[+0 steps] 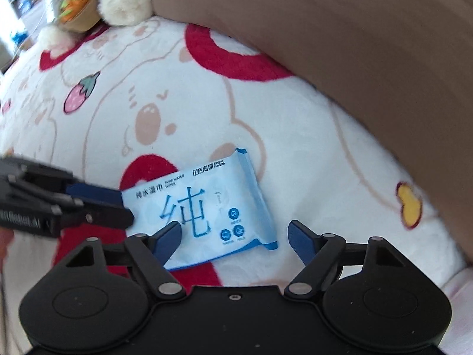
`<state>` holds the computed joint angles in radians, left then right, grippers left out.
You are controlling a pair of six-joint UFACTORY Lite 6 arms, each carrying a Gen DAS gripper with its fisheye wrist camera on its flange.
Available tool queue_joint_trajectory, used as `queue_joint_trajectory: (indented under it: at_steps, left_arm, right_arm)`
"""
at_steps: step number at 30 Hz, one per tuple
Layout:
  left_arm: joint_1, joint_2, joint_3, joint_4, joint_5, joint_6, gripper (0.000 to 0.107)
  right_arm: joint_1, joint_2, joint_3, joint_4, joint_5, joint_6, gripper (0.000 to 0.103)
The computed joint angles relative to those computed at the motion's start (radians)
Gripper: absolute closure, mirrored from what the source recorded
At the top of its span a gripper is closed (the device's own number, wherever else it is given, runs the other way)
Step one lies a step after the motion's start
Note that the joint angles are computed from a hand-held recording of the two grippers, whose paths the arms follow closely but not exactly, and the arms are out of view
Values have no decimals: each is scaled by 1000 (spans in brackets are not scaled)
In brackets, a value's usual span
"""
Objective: Organize objects
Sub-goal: 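Lift the blue wipes pack with the left gripper off the blanket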
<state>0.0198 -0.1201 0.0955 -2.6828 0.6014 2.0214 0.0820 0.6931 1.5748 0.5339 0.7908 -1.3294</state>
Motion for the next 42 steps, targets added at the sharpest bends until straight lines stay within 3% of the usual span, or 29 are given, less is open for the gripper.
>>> queue_joint_trajectory:
  at_steps: [1,3,8,12,17,21,26,29,32,35,39,42]
  left_arm:
    - [-9,0,2,-9,-2,7,70]
    - [-19,7,4,-8,3,-1,70]
    - [-35,28,7,-9,34,-12,70]
    - [43,100,8,106,142,-74,73]
    - [22,93,-1,60,145,-47,76]
    - [-28,-21,-20,41,52,-48,77]
    - [-223,-259,-17,-114,-234,64,76]
    - [-239,-252,11,49,-280,-87,76]
    - [-286,-239,36,110,-322,-141,76]
    - [-327,-192,83,350,-375,-378,75]
    - [-365,-147,98,343,-365,-394,76]
    - [-417,-127,116,254,-418,-322,74]
  right_arm:
    - [-3,13,21,4,35,27,29]
    - [-6,16,11,16,45,41,30]
    - [-8,-51,-93,43,-10,1,32]
    - [-5,-106,-174,54,-51,-27,35]
    - [-21,-189,-284,101,-106,-69,42]
    - [-50,-228,-336,94,-87,20,43]
    - [-98,-375,-529,127,-107,0,43]
    - [-150,-450,-632,148,-116,1,43]
    - [-214,-519,-720,154,-84,-1,41]
    - [-268,-587,-801,121,-25,19,40]
    - [-308,-662,-902,108,-35,-27,38]
    - [-368,-684,-939,159,3,-157,30]
